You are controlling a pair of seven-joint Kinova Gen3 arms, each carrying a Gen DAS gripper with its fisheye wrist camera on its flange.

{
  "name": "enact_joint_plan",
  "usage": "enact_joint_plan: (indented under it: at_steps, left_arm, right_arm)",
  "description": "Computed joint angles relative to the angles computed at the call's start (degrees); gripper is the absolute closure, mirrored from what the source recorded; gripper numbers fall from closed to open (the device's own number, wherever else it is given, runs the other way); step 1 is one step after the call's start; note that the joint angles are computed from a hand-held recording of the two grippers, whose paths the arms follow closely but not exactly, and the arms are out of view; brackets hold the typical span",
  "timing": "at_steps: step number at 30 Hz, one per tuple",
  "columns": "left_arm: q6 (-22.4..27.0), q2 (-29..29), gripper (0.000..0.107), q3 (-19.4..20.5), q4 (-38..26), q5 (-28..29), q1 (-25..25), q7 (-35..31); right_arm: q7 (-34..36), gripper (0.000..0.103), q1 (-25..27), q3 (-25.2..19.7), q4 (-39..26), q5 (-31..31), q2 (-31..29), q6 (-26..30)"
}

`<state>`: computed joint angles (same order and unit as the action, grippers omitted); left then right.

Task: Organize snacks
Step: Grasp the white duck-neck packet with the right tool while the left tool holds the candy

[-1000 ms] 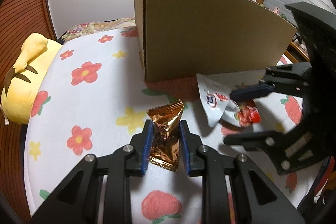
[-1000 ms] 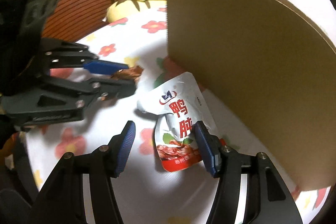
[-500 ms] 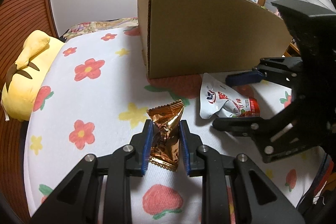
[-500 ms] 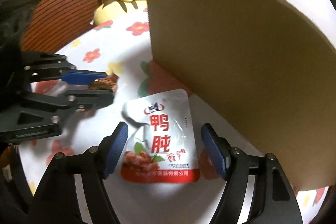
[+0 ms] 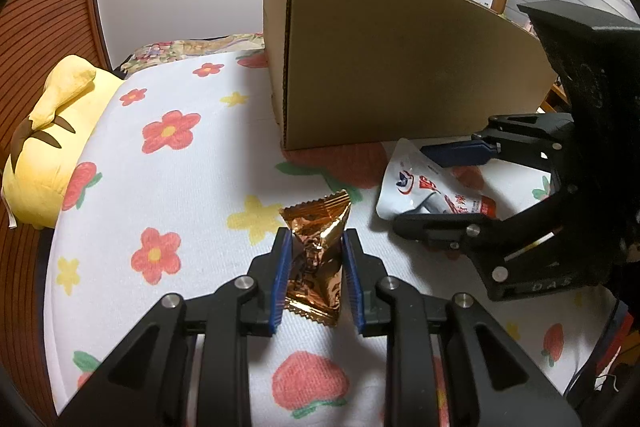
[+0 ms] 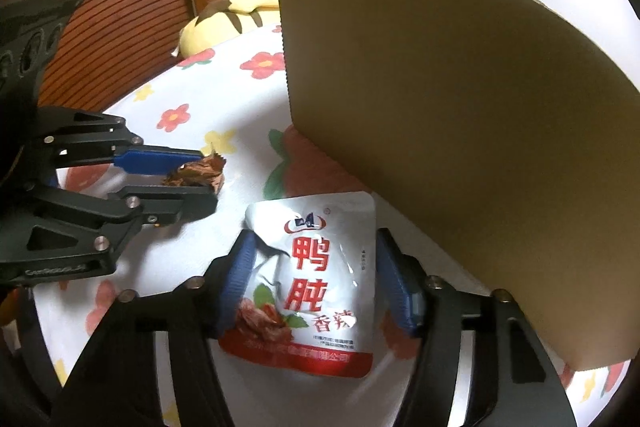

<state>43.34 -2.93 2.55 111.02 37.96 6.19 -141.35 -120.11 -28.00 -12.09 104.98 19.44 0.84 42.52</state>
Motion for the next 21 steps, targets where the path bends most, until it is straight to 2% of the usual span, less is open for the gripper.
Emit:
enact_joint_plan:
  at_steps: [7, 10, 13, 18, 21]
  left_arm:
    - [-0.78, -0.27, 0.084, -0.03, 0.28, -0.42, 0.14, 1.10]
    - [-1.14, -0.42, 0.085, -0.01, 0.46, -0.44, 0.24, 1.32]
    - [-1.14, -0.43, 0.085, -0.01, 0.45, -0.67, 0.37, 1.60]
    - [-0.95, -0.38, 0.085, -0.07, 0.31, -0.69, 0.43, 1.69]
    - [-0.49, -0.19, 0.084, -0.30, 0.15, -0.14, 0.24, 1.22]
  right_arm:
    - [-1.29, 0.048, 0.13, -0.12, 1.47, -0.88, -1.34, -1.64]
    - [-0.89, 0.059, 0.82, -0.10, 2.45, -2.32, -2.97, -2.98]
    - [-1.63, 0.059, 1.22, -0.82, 1.68, -1.87, -2.82, -1.36]
    - [2.81, 0.057, 1.82, -0.05, 0.17, -6.24, -1.19, -0.95]
    - [0.91, 0.052, 0.83, -0.66, -0.05, -2.98, -0.43, -0.43]
